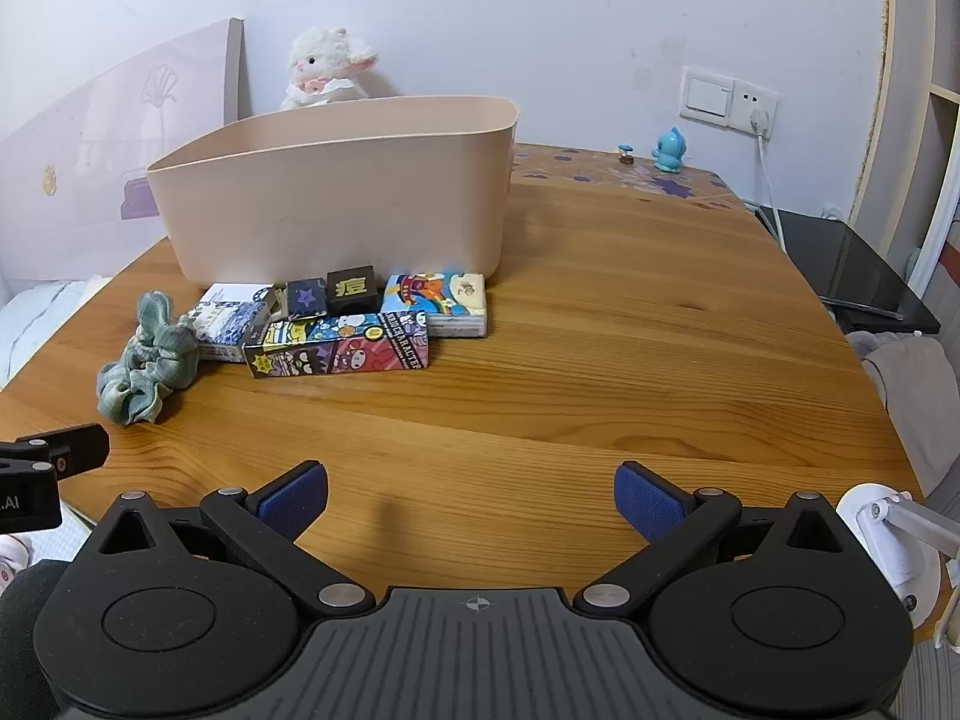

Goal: Organize objects
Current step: 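Move the left tool toward the green plaid scrunchie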

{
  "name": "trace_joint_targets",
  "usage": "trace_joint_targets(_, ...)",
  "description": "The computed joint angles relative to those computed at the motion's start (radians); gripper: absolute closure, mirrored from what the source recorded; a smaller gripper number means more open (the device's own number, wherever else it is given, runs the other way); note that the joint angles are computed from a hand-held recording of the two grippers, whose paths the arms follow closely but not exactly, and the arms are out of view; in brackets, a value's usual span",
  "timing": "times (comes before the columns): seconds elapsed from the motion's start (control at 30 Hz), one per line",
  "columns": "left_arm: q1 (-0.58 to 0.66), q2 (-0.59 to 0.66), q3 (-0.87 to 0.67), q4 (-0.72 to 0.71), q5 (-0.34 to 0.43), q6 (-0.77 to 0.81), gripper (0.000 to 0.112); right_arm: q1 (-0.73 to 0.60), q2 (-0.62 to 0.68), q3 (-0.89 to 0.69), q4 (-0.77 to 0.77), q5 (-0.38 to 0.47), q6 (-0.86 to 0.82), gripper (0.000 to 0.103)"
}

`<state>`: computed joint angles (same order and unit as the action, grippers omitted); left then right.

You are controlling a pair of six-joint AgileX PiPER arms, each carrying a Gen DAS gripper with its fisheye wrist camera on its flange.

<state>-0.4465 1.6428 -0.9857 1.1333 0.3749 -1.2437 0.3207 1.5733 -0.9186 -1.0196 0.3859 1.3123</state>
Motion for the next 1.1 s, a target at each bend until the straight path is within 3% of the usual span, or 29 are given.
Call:
trace_joint_targets(0.73,0.012,0.025,-0.012,-0.028,-0.024,0.023,0.009,0.011,-0.005,-0.002,-0.007,0.013,0.000,0.000)
trace_joint_targets(1.1,0.016,0.024,-0.010,-0.027,-0.038,0.026,0.009,0.010,-0.001,-0.019,0.056,0.012,-0.076,0.000)
